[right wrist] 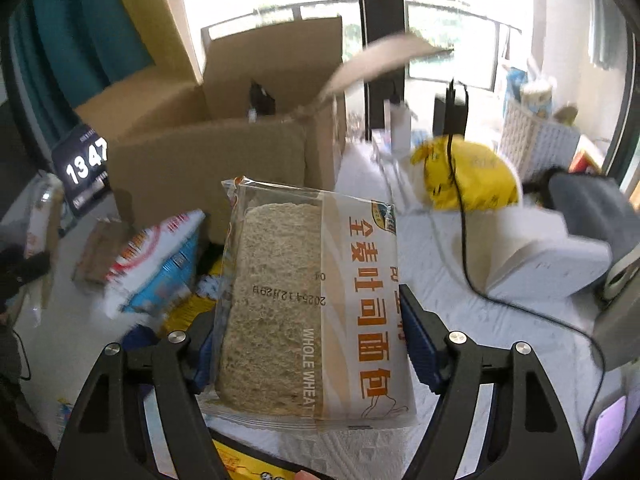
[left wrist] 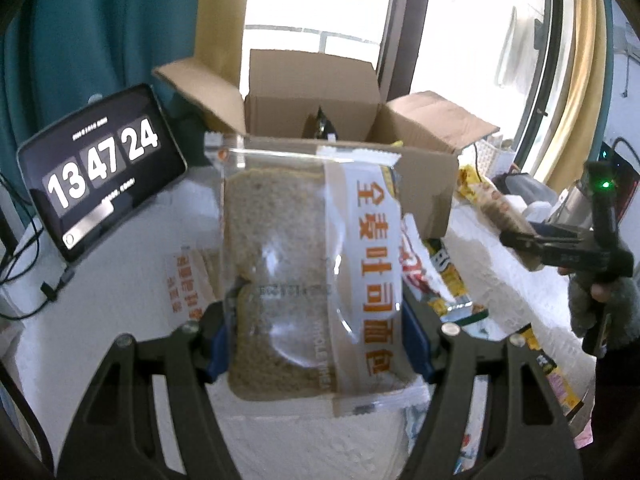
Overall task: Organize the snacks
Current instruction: 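Lift both toast packs into the cardboard box and open both tools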
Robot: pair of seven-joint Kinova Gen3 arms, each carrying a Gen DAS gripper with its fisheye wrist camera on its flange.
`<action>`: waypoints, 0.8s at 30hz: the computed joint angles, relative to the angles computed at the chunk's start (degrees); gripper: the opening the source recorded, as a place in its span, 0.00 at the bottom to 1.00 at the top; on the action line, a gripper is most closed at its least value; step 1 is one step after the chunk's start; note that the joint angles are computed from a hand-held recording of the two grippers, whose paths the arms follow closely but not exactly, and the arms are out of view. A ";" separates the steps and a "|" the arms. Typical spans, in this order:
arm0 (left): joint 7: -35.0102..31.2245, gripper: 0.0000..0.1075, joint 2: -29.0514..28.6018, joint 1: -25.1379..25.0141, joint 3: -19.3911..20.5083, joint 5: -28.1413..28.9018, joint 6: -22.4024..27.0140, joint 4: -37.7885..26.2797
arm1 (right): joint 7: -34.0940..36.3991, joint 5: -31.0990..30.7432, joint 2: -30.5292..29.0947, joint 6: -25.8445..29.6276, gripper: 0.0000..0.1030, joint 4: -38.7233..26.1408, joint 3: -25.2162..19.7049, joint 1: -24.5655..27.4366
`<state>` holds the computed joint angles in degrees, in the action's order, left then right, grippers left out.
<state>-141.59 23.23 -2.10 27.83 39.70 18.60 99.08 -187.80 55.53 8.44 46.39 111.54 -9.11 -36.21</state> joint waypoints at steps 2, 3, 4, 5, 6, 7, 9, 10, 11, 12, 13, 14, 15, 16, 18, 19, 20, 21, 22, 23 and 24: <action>-0.99 0.65 -0.06 -0.65 0.95 0.64 -0.37 -0.28 | 0.15 1.04 -0.74 1.63 0.76 -0.87 -0.31 -0.64; -1.61 0.65 -0.06 -1.08 1.57 1.09 -0.58 -0.55 | 0.17 1.75 -0.77 1.68 0.76 -1.17 -0.30 -0.54; -2.03 0.65 -0.08 -1.33 1.94 1.44 -0.72 -0.69 | 0.23 2.27 -0.98 2.23 0.76 -1.56 -0.50 -0.71; -2.41 0.65 -0.09 -1.50 2.25 1.73 -0.86 -0.86 | 0.29 2.72 -1.00 2.87 0.76 -2.09 -0.74 -0.92; -2.90 0.65 -0.17 -1.72 2.66 2.06 -1.11 -1.01 | 0.73 3.26 -1.17 3.30 0.76 -2.63 -0.87 -0.99; -3.56 0.65 -0.16 -2.01 3.15 2.37 -1.33 -1.31 | 1.16 3.61 -1.24 3.57 0.76 -3.10 -1.02 -1.00; -4.43 0.65 -0.18 -2.22 3.69 2.73 -1.68 -1.84 | 2.28 4.45 -1.19 3.85 0.76 -4.15 -1.13 -0.90; -4.83 0.65 -0.15 -2.29 3.93 2.85 -1.90 -2.26 | 2.87 4.69 -1.11 4.00 0.76 -4.67 -1.15 -0.85; -5.11 0.65 -0.09 -2.35 4.11 2.92 -2.03 -2.61 | 3.32 5.00 -0.90 4.14 0.76 -5.24 -1.16 -0.86; -5.25 0.65 -0.09 -2.26 4.18 2.94 -2.28 -2.92 | 4.02 5.32 -0.79 4.25 0.76 -5.91 -1.12 -0.86; -5.35 0.65 0.03 -2.24 4.27 2.92 -2.45 -3.46 | 4.51 5.54 -0.71 4.22 0.76 -6.35 -1.04 -0.82; -5.43 0.65 0.15 -2.28 4.42 2.90 -2.56 -3.88 | 5.10 5.66 -0.62 4.13 0.76 -6.81 -0.94 -0.73; -5.46 0.65 0.29 -2.27 4.53 2.83 -2.72 -4.34 | 5.69 6.02 -0.39 4.24 0.76 -7.53 -0.88 -0.79; -5.35 0.65 0.56 -2.09 4.43 2.56 -2.87 -5.01 | 6.11 6.36 -0.27 4.26 0.76 -7.99 -0.77 -0.83; -4.86 0.65 1.23 -1.65 4.14 1.79 -3.00 -6.43 | 7.19 6.92 -0.03 4.04 0.76 -8.90 -0.44 -0.67; -4.44 0.65 1.45 -1.38 3.96 1.35 -3.13 -6.90 | 7.51 7.19 0.11 4.10 0.76 -9.37 -0.30 -0.68; -3.92 0.65 1.66 -1.09 3.75 0.84 -3.18 -7.44 | 7.96 7.36 0.29 4.13 0.76 -9.96 -0.16 -0.65; -3.50 0.65 2.00 -0.94 3.71 0.35 -3.14 -8.10 | 8.44 7.70 0.56 4.13 0.76 -10.72 0.04 -0.61; -2.86 0.65 2.22 -0.57 3.42 -0.25 -3.06 -8.77 | 8.66 7.99 0.79 4.12 0.76 -11.26 0.23 -0.64; -2.22 0.65 2.48 -0.22 3.15 -0.83 -3.08 -9.42 | 8.96 8.37 1.04 3.97 0.76 -11.88 0.48 -0.57; -1.82 0.65 2.76 -0.16 3.25 -1.27 -3.12 -9.96 | 9.10 8.72 1.25 3.67 0.76 -12.24 0.73 -0.50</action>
